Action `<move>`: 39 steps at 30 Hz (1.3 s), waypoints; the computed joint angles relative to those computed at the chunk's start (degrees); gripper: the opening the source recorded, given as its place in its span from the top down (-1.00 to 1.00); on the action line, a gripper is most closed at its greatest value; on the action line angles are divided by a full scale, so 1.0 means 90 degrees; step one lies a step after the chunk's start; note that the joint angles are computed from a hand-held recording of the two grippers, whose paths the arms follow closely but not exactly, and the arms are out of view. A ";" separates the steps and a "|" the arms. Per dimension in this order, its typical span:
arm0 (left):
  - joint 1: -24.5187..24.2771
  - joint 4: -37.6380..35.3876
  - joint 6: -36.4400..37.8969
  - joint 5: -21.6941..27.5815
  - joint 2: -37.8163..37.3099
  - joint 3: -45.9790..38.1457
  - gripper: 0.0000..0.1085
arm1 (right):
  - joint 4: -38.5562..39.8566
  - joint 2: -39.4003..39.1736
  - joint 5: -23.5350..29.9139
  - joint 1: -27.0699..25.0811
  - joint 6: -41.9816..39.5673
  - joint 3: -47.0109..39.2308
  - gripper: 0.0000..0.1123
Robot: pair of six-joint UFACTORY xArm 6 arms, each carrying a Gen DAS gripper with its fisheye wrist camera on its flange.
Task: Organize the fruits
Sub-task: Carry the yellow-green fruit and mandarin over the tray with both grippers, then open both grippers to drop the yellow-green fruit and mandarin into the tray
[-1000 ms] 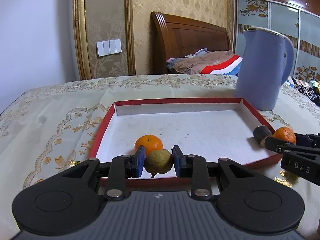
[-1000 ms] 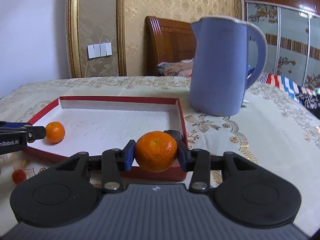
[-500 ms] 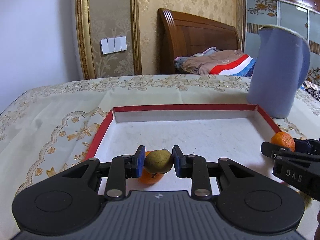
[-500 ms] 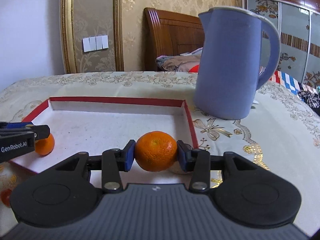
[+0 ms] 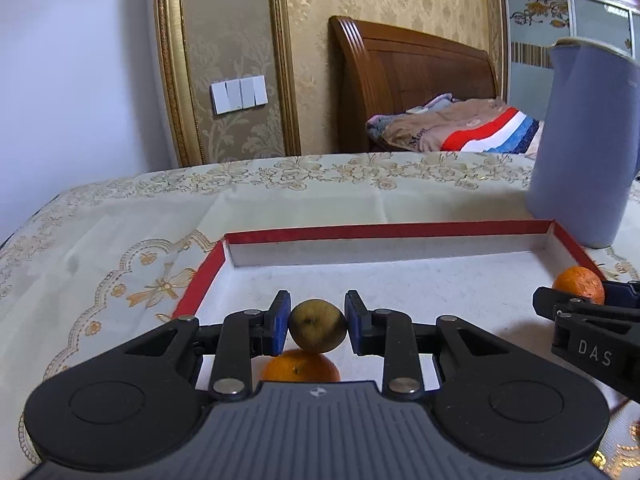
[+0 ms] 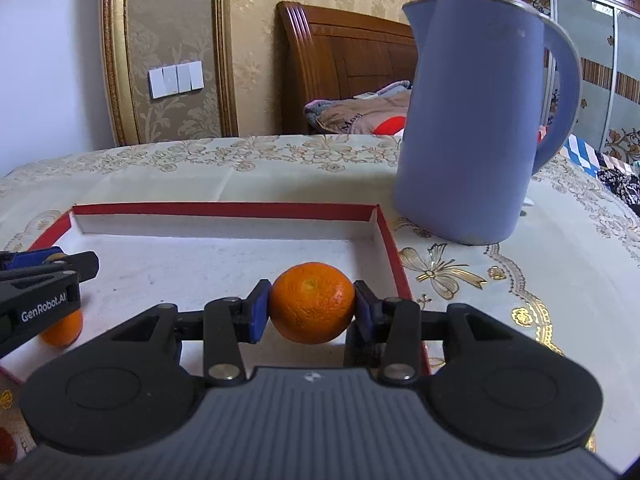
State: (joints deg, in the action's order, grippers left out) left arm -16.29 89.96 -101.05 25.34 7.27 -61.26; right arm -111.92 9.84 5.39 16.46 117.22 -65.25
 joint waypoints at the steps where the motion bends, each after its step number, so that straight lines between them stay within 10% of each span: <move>1: 0.0010 -0.0137 0.0175 0.0007 0.0078 -0.0061 0.47 | 0.0196 0.0065 0.0013 -0.0007 -0.0187 -0.0040 0.27; 13: 0.0120 -0.0894 0.0738 0.0025 0.0281 -0.0147 0.46 | 0.0698 0.0287 0.0051 -0.0023 -0.0738 -0.0185 0.25; 17: 0.0167 -0.0909 0.0653 -0.0012 0.0253 -0.0112 0.46 | 0.0257 0.0240 0.0188 0.0033 -0.0241 -0.0175 -0.14; 29: 0.0119 -0.0638 0.0301 0.0084 0.0102 0.0026 0.40 | -0.0163 0.0116 0.0336 0.0117 0.0201 -0.0078 -0.32; 33: 0.0116 -0.0267 -0.0126 0.0084 -0.0057 0.0160 0.02 | -0.0268 0.0041 0.0384 0.0134 0.0356 -0.0003 -0.40; 39: -0.0194 0.0524 -0.0660 0.0598 -0.0357 0.0408 0.00 | -0.0390 -0.0066 0.0445 0.0165 0.0512 0.0127 -0.52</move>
State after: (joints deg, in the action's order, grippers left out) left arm -18.04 94.68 -106.99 30.73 4.06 -57.59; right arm -115.42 9.24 9.39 17.95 121.83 -64.11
